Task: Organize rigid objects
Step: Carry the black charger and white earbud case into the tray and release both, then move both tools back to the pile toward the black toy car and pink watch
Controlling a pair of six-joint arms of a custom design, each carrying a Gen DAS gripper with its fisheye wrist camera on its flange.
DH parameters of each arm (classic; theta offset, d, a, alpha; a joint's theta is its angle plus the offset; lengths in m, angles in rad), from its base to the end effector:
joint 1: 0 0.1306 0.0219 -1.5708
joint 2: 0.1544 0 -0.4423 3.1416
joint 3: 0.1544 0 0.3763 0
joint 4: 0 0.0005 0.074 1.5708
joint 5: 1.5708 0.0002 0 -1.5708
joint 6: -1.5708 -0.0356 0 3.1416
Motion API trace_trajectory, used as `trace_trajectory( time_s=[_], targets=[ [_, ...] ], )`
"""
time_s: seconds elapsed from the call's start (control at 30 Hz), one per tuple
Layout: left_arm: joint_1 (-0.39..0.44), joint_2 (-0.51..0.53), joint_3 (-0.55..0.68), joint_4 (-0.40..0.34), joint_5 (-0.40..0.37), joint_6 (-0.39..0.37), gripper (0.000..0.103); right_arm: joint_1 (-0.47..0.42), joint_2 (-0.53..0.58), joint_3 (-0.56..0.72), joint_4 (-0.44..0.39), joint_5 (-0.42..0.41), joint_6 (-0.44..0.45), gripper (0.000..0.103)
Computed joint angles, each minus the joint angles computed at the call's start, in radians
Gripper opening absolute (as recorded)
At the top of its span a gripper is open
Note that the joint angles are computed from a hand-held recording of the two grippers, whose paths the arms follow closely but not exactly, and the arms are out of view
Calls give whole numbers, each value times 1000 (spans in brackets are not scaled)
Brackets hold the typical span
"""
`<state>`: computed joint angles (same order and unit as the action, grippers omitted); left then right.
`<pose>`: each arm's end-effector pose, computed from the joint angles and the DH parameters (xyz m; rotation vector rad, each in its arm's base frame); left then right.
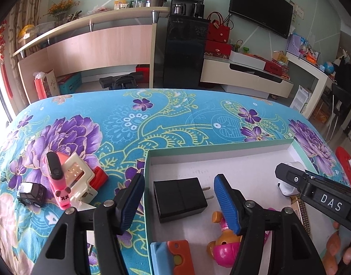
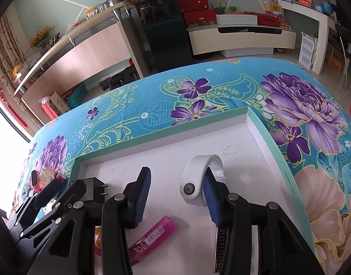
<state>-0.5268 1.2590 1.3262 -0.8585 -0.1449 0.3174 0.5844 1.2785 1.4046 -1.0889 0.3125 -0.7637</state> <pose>0.3521 -0.1994 0.5149 0.1770 2.3579 -0.2413 0.3365 0.2089 0.5274 0.3431 2.4519 0.1798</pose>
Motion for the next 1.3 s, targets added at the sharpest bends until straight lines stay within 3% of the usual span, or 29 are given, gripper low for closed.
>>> trace_trajectory(
  time_s=[0.2, 0.27, 0.5, 0.53, 0.63, 0.9, 1.03, 1.3],
  targets=[
    [18, -16, -3, 9, -21, 14, 78, 2, 0, 0, 5, 3, 4, 57],
    [27, -21, -5, 12, -24, 20, 82, 3, -1, -1, 11, 9, 5, 67],
    [54, -41, -17, 27, -66, 52, 103, 4, -1, -4, 29, 1, 15, 68],
    [59, -44, -19, 30, -73, 58, 103, 3, -1, -4, 30, 1, 15, 69],
    [76, -50, -23, 26, -88, 72, 103, 6, -3, -6, 36, 9, 10, 88],
    [119, -60, -31, -3, -132, 118, 103, 16, 2, -3, 46, 37, 19, 89],
    [140, -69, -34, -14, -162, 139, 103, 26, 4, 1, 65, 51, 19, 96],
    [207, -93, -46, -30, -155, 186, 103, 85, 42, 44, 98, 82, 99, 96]
  ],
)
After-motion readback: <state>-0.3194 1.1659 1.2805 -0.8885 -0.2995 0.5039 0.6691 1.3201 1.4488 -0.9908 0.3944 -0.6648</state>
